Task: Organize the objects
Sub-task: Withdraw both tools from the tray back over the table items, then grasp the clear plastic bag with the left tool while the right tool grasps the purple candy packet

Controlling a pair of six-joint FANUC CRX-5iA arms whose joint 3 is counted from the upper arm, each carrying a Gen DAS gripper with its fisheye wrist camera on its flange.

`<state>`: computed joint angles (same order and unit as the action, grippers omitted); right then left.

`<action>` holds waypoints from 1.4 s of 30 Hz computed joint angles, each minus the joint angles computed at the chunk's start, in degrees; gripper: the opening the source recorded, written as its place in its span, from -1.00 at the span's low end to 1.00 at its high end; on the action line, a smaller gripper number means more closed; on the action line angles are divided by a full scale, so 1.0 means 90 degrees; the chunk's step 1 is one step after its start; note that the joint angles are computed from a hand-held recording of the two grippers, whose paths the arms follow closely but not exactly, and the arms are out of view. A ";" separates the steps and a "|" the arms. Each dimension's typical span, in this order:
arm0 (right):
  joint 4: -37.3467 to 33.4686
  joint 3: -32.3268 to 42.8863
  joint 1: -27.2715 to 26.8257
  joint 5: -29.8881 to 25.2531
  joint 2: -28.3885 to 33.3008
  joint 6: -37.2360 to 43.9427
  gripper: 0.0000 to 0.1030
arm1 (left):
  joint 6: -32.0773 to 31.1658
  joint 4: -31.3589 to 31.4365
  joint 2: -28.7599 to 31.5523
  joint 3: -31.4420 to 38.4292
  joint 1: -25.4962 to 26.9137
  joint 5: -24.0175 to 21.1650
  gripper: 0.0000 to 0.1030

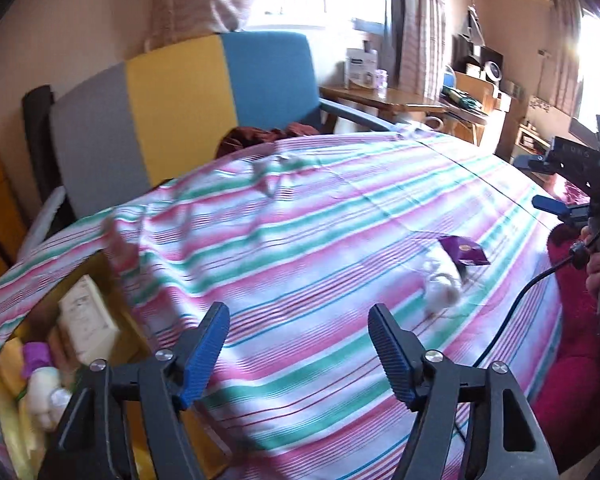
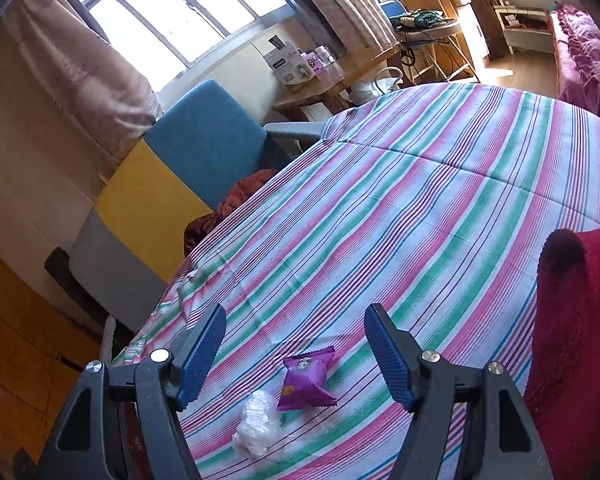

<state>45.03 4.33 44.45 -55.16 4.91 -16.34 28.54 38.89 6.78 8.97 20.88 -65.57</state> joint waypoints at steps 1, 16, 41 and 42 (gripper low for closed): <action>-0.0025 -0.0009 -0.0008 0.0015 -0.0004 -0.0001 0.41 | 0.0081 -0.0037 0.0123 0.0124 -0.0126 -0.0202 0.31; -0.0559 0.0096 -0.0119 0.0377 0.0043 0.0408 0.42 | 0.1167 -0.0561 0.1520 0.1531 -0.1620 -0.1432 -0.13; -0.4019 0.4320 -0.0652 -0.3038 0.2518 0.4217 0.38 | -0.0567 0.0562 0.0065 -0.1114 -0.0292 0.0066 -0.39; -0.3988 0.4484 -0.0667 -0.3168 0.2641 0.4272 0.38 | -0.0566 0.0555 0.0062 -0.1125 -0.0295 0.0058 -0.39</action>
<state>9.14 44.69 38.45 -83.67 28.68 22.11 23.45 43.88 7.34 -1.16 18.22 -65.05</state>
